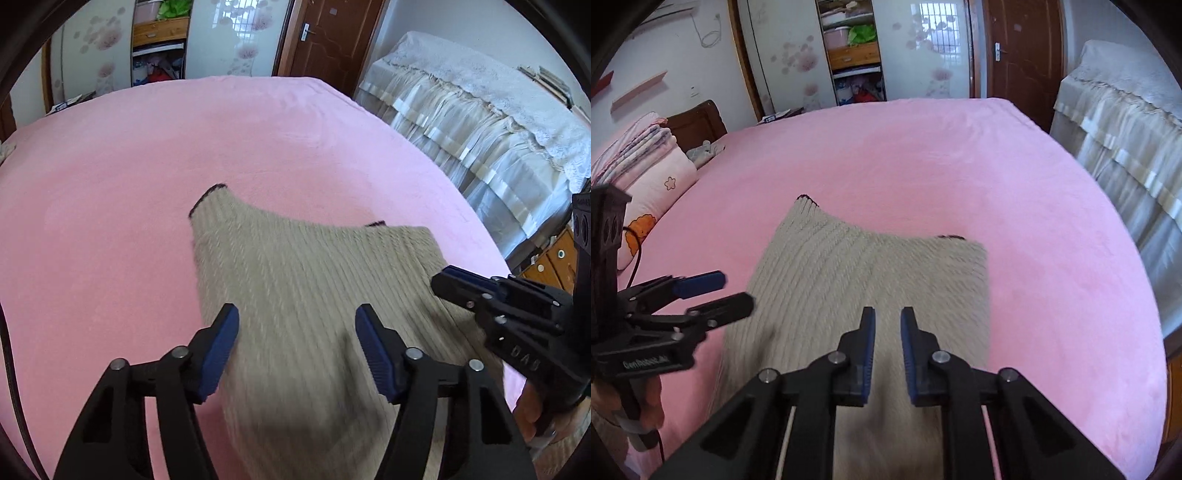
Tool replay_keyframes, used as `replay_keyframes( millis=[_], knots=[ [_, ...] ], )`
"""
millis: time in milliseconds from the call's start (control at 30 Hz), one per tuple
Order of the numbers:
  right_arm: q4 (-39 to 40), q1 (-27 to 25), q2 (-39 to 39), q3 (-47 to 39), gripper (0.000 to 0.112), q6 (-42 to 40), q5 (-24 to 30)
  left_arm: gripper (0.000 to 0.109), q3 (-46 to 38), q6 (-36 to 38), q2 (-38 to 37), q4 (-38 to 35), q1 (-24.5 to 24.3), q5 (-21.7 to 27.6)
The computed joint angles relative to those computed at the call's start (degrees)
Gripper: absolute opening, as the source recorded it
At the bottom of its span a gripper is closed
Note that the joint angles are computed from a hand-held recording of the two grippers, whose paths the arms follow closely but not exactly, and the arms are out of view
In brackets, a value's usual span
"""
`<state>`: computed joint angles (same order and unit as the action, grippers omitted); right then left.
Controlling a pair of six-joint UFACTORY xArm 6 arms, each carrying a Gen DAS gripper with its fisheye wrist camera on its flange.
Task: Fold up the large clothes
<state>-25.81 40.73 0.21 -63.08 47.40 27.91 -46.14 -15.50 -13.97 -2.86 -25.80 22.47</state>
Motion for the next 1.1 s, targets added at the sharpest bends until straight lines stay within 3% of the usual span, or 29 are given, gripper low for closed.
replay_keyframes(
  millis=[167, 200, 367, 500, 633, 700, 800, 867, 933, 1000, 1100],
  knots=[
    [1.52, -3.11, 11.04, -9.81, 0.014, -2.91, 5.53, 0.06, -7.39, -1.5, 10.09, 5.31, 2.14, 2.4],
    [2.38, -3.82, 11.75, -9.86, 0.004, -3.65, 5.58, 0.06, -7.63, -0.73, 11.11, 5.68, 2.31, 1.99],
    [1.46, -6.09, 10.86, -5.6, 0.0, -3.49, -0.06, 0.061, -5.03, -2.39, 11.98, 12.16, 2.44, -3.81],
    [-1.14, -6.88, 10.31, -2.09, 0.0, 0.33, -5.15, 0.061, -3.38, -2.02, 12.46, 10.86, 2.85, -7.36],
    [-2.66, -5.84, 10.89, -4.1, 0.0, 0.67, -2.05, 0.061, -2.65, -1.38, 11.91, 9.66, 3.11, -8.57],
    [0.69, -5.43, 10.63, -5.37, 0.0, -2.2, -0.38, 0.063, -1.92, -3.76, 10.15, 11.92, 3.24, -7.41],
    [6.97, -5.18, 7.63, -4.03, 0.008, -5.84, -0.62, 0.071, -0.4, -8.49, 6.12, 16.2, 3.57, -5.06],
    [7.09, -4.72, 4.6, -2.43, 0.027, -4.62, 0.1, 0.08, 1.4, -7.12, 2.6, 14.25, 3.65, -4.22],
    [3.82, -3.99, 0.67, 0.13, 0.068, -0.95, 0.36, 0.088, 3.6, -6.69, -1.67, 13.58, 3.73, -3.6],
    [-0.47, -2.97, -2.61, 1.96, 0.078, 2.14, 1.31, 0.096, 5.45, -5.86, -5.98, 13.19, 3.54, -2.13],
    [-1.99, -1.02, -6.98, 3.92, 0.078, 1.46, 3.98, 0.1, 6.89, -5.41, -11.42, 13.4, 2.77, 1.72]
  ],
)
